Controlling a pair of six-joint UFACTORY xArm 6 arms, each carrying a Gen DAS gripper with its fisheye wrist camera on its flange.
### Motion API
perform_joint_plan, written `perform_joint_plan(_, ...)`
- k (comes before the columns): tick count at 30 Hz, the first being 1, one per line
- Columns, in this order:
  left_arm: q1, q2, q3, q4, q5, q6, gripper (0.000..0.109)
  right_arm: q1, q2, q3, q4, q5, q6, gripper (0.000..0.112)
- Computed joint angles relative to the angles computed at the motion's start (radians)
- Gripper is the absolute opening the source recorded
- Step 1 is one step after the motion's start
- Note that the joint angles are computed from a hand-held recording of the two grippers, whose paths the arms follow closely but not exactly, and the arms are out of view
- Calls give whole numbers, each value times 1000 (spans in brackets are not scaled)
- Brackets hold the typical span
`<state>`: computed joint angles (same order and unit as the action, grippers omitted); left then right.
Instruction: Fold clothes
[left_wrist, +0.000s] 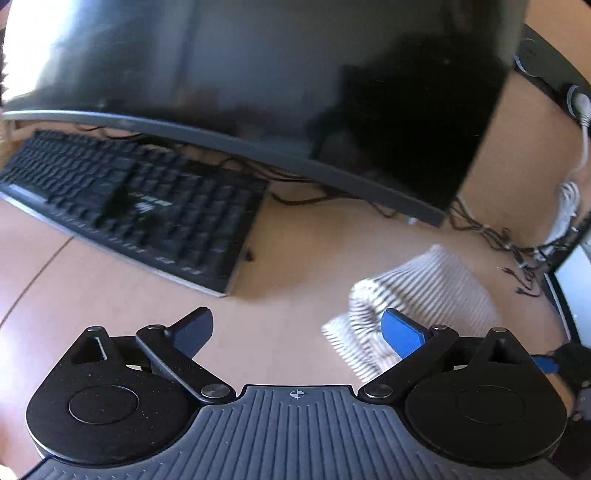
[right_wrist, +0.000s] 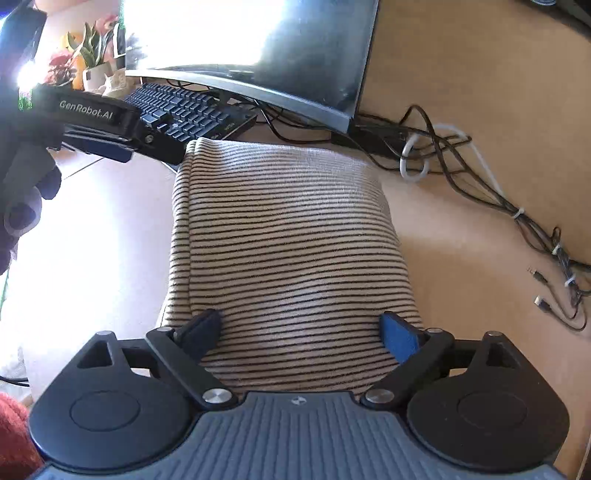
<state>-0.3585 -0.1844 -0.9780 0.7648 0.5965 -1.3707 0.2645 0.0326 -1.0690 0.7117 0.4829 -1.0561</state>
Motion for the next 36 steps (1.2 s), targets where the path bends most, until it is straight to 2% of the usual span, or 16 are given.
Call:
perform_joint_plan(2,-5,-13,14,25,29,-19,102,7,-24,3,-5,-14,0,92)
perform_joint_plan(5,0,-17,28,30,27,-44,102,70,-79,44,91,-111,-146,92)
perform_joint_plan(10,10,-19,35,46,-7,-51,103,196,-64,117,23,-240,-165,92)
perform_joint_plan(13,16,-21,35,46,-16,-39,103,237,-36,196,-87,-394,-235,93)
perform_joint_plan(14,18,-21,35,45,-20,-39,103,242,-33,210,-76,-424,-296,93)
perform_joint_plan(16,23,-21,38,37,-29,-39,103,235,-36,208,-42,-426,-361,89)
perform_joint_plan(18,31,-24,46,30,-40,-44,103,212,-44,189,-14,-392,-371,76)
perform_joint_plan(20,40,-31,57,19,-47,-46,103,181,-65,164,13,-314,-388,56)
perform_joint_plan(23,57,-42,71,3,-54,-52,103,134,-105,134,-11,-217,-374,40)
perform_joint_plan(25,69,-45,77,-10,-58,-53,103,110,-123,112,-31,-181,-378,35)
perform_joint_plan(29,79,-39,66,-30,-84,-30,103,99,-126,107,-64,-214,-439,33)
perform_joint_plan(32,79,-29,44,-32,-120,-2,103,115,-123,139,-177,-207,-383,33)
perform_joint_plan(34,80,-19,33,-66,-209,68,103,139,-113,183,-223,-226,-376,35)
perform_joint_plan(36,78,-3,21,-143,-320,184,103,162,-115,231,-151,-282,-444,41)
